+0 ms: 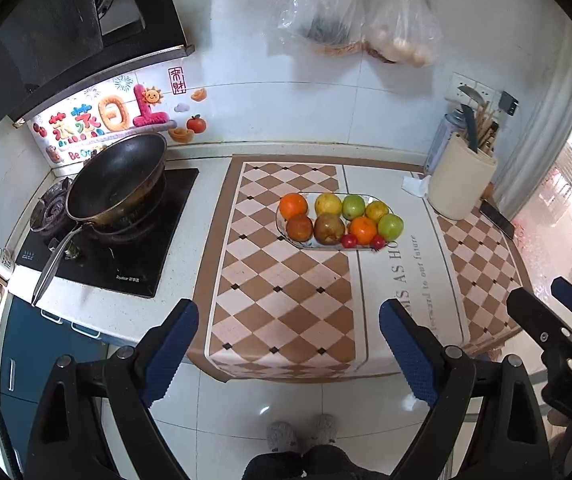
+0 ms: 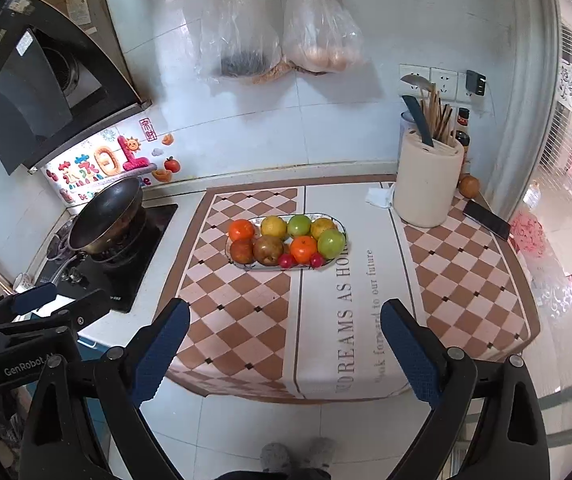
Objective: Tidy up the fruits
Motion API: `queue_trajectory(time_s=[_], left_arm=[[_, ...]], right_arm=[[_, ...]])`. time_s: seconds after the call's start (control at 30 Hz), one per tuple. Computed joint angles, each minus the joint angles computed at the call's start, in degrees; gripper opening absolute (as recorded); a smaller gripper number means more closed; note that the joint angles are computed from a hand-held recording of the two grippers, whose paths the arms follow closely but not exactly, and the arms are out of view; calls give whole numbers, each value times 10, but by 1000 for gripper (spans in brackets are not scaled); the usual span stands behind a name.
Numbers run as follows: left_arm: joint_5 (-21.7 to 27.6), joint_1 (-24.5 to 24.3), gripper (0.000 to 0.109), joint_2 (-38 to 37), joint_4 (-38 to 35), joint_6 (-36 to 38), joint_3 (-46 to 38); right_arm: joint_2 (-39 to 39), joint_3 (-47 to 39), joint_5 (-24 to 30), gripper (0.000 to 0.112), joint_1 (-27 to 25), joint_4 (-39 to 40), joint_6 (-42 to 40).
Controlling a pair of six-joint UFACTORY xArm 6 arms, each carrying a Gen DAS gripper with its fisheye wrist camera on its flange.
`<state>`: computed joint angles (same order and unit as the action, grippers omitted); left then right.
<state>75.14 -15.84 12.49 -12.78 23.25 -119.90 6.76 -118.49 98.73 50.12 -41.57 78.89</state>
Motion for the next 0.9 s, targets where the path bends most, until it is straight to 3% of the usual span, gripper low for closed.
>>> queue_trajectory(time_s=[0.43, 0.9], left_arm=[[-11, -38, 93, 109, 62, -38, -114], [-3, -46, 93, 131, 70, -50, -133]], right_arm=[[-30, 94, -96, 98, -121, 64, -54], [-36, 116, -106, 98, -141, 77, -59]])
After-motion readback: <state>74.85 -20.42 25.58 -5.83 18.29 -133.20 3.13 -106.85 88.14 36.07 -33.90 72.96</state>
